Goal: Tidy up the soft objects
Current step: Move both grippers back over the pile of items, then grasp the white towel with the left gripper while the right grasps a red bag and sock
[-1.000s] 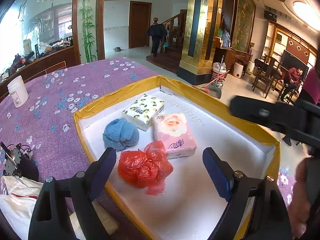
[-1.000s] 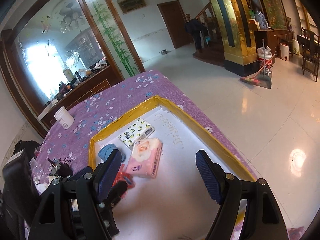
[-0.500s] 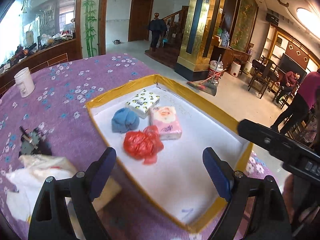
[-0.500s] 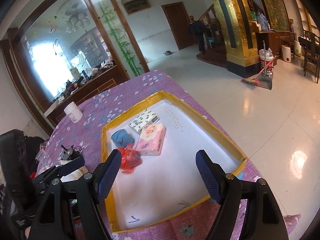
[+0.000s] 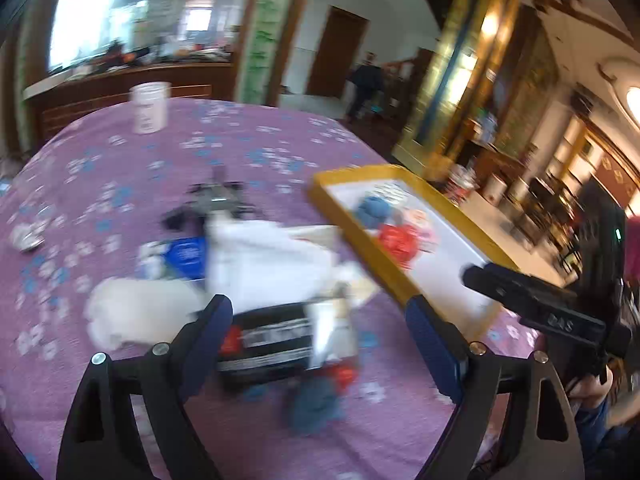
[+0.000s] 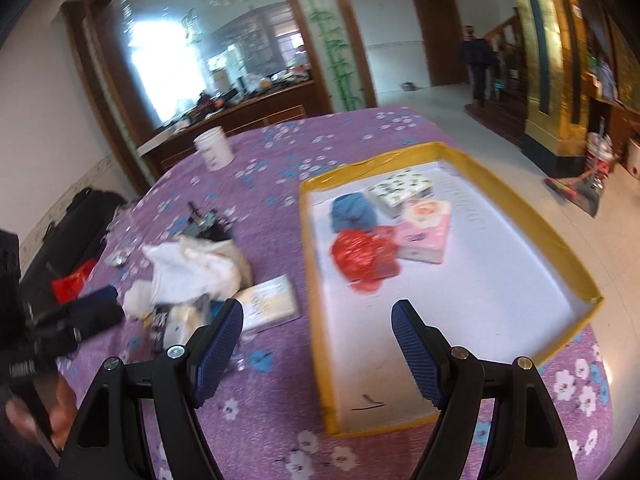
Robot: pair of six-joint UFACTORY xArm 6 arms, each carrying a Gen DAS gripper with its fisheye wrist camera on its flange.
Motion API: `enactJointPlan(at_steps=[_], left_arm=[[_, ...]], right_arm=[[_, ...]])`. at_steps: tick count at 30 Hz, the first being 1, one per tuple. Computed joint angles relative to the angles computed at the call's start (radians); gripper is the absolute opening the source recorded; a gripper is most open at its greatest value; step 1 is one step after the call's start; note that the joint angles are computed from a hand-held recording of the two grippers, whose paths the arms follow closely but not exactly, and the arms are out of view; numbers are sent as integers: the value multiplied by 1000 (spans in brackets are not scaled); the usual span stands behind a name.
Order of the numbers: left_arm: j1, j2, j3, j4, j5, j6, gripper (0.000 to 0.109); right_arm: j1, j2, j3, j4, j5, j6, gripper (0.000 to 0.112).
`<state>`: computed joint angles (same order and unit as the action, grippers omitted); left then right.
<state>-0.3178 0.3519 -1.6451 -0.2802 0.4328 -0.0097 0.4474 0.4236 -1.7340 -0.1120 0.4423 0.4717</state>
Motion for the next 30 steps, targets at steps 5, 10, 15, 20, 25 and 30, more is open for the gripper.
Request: enactJointPlan(at_steps=[5, 10, 15, 20, 25, 30], left_arm=[[114, -30, 74, 182, -4, -259, 88], [173, 95, -71, 30, 122, -241, 88], [163, 197, -198, 95, 171, -274, 73], [166, 191, -142, 48, 97, -225, 16], [157, 98, 16, -232, -124, 0, 16], [141, 90, 29, -317, -169, 101, 16]], right_arm=[[23, 40, -39, 56, 10, -76, 81], [27, 53, -43, 90, 7, -117, 81], [31, 51, -35, 124, -4, -164, 81], [56, 81, -75, 276, 16, -336, 81], [85, 172, -208, 370, 119, -453, 81], [105, 323, -439, 332, 295, -422, 81]])
